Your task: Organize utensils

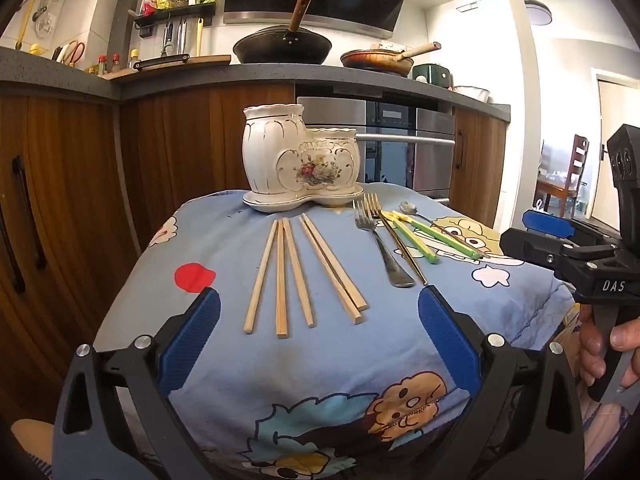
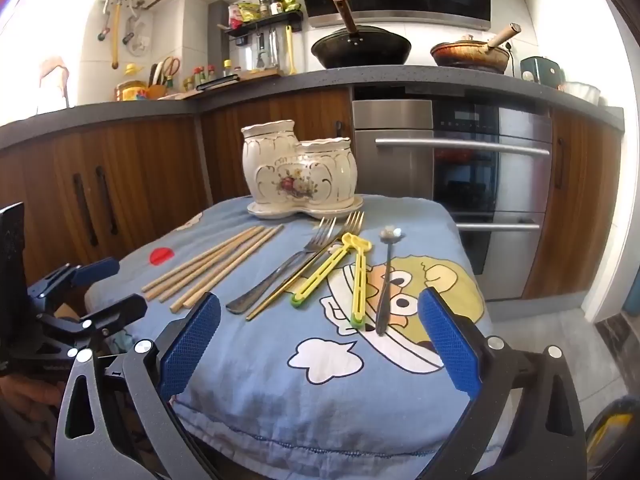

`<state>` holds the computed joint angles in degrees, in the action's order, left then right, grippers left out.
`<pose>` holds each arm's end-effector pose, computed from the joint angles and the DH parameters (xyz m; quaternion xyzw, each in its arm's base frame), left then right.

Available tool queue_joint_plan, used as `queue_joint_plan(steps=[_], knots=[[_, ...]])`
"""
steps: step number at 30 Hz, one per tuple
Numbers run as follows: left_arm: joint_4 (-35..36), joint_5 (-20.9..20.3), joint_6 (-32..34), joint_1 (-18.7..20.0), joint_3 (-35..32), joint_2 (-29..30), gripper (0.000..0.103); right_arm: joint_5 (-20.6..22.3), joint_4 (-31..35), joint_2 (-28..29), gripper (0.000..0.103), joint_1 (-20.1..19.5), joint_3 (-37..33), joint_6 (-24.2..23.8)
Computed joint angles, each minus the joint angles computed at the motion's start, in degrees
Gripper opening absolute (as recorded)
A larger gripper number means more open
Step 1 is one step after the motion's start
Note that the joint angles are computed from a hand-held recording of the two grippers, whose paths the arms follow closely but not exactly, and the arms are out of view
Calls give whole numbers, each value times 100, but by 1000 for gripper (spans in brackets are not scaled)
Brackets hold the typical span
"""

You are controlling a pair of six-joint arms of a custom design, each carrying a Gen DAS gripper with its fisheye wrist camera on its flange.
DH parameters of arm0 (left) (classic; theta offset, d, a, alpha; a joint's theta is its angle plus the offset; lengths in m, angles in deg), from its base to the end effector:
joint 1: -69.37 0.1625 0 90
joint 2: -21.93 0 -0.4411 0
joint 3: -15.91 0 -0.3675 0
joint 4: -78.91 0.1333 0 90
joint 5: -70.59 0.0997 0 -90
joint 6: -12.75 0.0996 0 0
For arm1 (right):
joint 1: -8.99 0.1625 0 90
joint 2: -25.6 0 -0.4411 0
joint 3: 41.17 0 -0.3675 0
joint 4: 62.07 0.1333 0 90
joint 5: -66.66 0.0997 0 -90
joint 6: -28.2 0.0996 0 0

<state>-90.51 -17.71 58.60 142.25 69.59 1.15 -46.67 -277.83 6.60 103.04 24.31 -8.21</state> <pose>-0.1235 -0.8637 0.1232 0.4748 0.7864 -0.3791 0.1112 0.1486 -0.7700 0.1206 0.1397 -0.7522 0.5567 0.3236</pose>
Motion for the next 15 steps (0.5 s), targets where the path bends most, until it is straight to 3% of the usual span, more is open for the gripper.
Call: queue_joint_plan(steps=[15], knots=[[48, 0, 34, -1, -85, 38, 98, 143, -100, -38, 98, -17, 87, 7]])
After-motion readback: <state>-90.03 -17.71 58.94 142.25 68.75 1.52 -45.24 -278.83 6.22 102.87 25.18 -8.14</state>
